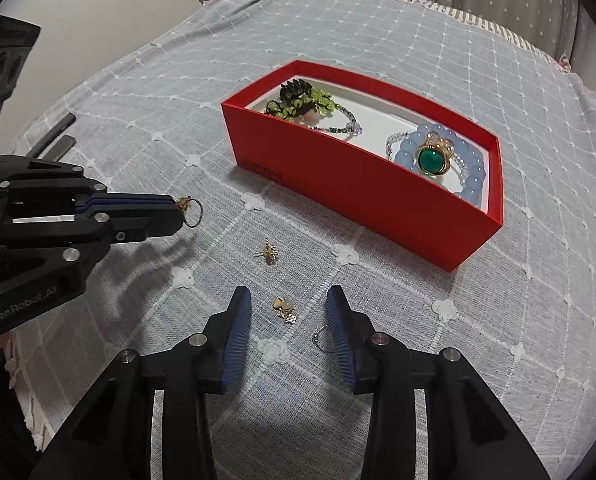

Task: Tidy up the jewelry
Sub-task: 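Carry the held rings and earring toward the red box with both grippers, then open both grippers over the red box and withdraw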

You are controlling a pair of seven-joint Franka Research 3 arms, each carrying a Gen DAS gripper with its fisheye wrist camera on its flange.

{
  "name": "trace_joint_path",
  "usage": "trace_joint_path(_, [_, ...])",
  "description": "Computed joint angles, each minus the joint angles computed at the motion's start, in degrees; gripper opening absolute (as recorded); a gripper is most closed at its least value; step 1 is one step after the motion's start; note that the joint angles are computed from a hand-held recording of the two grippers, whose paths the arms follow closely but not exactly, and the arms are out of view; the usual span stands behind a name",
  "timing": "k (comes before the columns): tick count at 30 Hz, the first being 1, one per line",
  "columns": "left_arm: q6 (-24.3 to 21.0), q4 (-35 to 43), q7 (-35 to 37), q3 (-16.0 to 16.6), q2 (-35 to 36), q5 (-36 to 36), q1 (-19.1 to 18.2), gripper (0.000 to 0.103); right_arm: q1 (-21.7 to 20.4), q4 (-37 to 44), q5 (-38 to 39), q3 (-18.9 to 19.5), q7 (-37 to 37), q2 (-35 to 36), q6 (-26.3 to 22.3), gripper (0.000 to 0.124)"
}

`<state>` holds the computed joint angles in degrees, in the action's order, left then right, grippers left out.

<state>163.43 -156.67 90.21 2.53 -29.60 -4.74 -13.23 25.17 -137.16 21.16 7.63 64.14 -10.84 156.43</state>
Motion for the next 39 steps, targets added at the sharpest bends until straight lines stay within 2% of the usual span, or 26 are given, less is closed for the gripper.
trace_joint_path(2, [0.05, 0.01, 0.11, 0.06, 0.07, -0.05, -0.02, 0.0, 0.22, 0.04, 0.25, -0.03, -0.5, 0.24, 0.01, 0.038])
trace_joint_path(7, [0.46, 0.06, 0.24, 0.02, 0.3, 0.03, 0.07, 0.0, 0.73, 0.17, 0.47, 0.14, -1.82, 0.57, 0.24, 0.011])
trace_joint_path(18, [1.38, -0.52, 0.0, 0.13, -1.52, 0.63, 0.08, 0.0, 1.34, -0.2, 3.27, -0.73, -3.93, -1.66, 1.39, 0.011])
trace_joint_path(24, [3.79, 0.88, 1.67, 2.98, -2.13, -0.9, -2.16, 0.0, 1.37, 0.7, 8.26, -2.4, -6.0, -3.11, 3.18, 0.011])
trace_joint_path(28, [5.06, 4.5, 3.39, 5.62, 0.54, -3.28, -4.52, 0.0, 1.11, 2.26, 11.71, -3.67, -7.09, -2.84, 4.93, 0.011])
trace_joint_path(34, [4.28, 11.2, 7.15, 7.06, 7.97, -8.6, -7.02, 0.0, 0.25, 6.51, 17.42, -4.61, -9.33, 0.67, 4.99, 0.011])
trace_joint_path(39, [4.99, 14.6, 7.23, 2.02, 12.99, -8.77, -2.71, 0.0, -0.97, 9.09, 17.87, -3.43, -9.21, 3.8, 4.9, 0.011])
